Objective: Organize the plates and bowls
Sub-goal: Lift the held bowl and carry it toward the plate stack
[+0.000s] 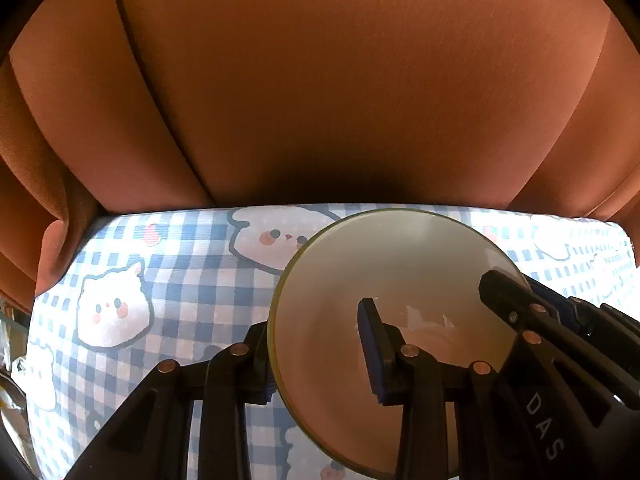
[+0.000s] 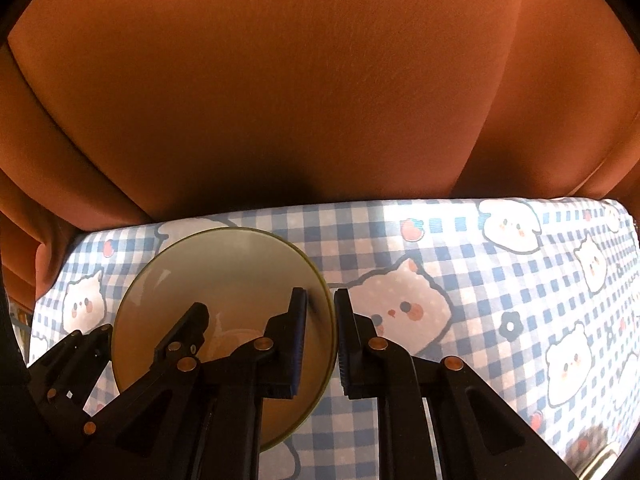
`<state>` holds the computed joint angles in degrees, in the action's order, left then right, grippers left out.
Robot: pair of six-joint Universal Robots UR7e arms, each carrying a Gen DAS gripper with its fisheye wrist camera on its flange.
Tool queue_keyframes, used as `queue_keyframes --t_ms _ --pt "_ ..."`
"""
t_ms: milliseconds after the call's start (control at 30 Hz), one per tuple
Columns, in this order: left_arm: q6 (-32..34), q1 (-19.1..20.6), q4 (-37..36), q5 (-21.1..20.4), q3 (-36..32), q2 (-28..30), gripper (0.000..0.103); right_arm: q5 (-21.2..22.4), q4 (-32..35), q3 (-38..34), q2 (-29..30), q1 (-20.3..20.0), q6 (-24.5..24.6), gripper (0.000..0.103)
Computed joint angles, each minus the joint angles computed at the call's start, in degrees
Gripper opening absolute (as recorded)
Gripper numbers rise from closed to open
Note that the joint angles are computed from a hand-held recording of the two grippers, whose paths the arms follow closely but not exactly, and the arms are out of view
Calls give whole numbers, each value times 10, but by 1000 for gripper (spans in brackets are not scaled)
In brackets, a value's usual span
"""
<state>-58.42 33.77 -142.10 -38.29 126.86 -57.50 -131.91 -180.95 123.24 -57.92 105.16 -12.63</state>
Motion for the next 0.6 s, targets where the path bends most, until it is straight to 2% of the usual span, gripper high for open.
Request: queue_keyframes --t_ms 167,467,600 --pt "-33 -23 32 3 16 -34 34 -5 12 7 -19 17 9 17" --pt "-132 -87 149 8 28 -95 34 -8 47 22 -67 55 30 17" --pt "-172 -105 192 17 24 -102 34 0 51 34 -91 65 26 17"
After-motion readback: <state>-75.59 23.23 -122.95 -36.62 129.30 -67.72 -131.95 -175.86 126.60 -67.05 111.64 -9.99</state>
